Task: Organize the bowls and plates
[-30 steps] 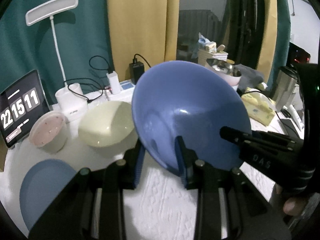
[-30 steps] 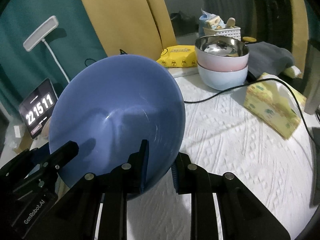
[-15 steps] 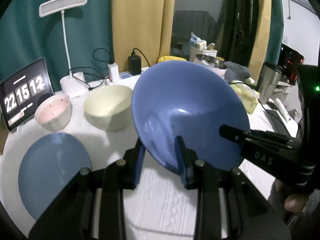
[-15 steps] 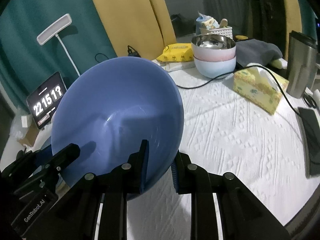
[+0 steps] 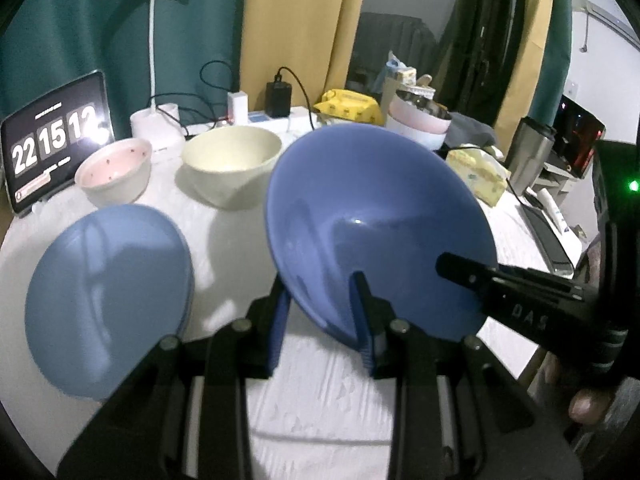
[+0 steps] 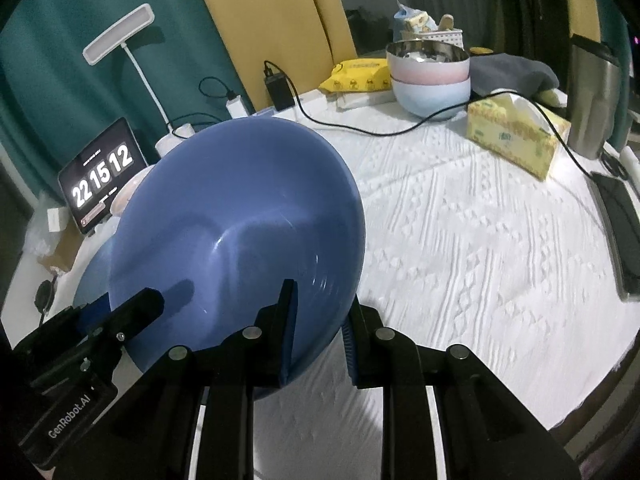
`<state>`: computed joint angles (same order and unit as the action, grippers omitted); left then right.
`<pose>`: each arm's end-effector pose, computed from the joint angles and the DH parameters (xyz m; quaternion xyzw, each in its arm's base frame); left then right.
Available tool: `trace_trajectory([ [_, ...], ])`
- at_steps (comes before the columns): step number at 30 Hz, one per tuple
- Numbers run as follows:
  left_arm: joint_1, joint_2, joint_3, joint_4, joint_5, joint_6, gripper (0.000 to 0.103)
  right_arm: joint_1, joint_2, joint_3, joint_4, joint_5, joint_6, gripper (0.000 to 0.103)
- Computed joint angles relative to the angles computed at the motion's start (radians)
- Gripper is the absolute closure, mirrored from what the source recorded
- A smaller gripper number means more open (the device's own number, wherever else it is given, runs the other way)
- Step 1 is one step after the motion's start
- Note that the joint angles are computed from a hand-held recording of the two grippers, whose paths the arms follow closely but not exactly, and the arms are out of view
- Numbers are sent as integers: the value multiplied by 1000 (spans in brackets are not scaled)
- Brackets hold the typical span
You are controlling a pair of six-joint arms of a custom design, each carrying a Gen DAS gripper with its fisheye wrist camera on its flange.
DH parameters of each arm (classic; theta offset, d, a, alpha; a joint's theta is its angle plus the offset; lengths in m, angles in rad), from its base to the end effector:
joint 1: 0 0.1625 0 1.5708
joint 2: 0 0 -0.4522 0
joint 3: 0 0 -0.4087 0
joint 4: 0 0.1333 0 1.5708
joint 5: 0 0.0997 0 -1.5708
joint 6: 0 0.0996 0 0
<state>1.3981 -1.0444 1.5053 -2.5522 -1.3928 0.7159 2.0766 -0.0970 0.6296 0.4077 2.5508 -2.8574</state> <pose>0.0235 -0.7436 0.3362 0.3931 0.8789 -0.2239 0.1515 0.4097 -0.6354 -0.1048 -0.0523 -0.8498 0.4247 0.3077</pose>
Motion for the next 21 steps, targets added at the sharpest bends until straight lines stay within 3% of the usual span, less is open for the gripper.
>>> trace_trajectory([
  [9, 21, 1, -11, 29, 1, -3, 72, 0, 46, -69, 69, -5, 45, 79],
  [12, 24, 4, -21, 32, -2, -3, 71, 4, 54, -89, 72, 5, 33, 77],
  [14, 25, 7, -29, 34, -4, -9, 70, 7, 57, -101, 68, 16, 22, 70],
  [21, 26, 9, -55, 35, -3, -20, 67, 16, 55, -123, 51, 49, -13, 69],
])
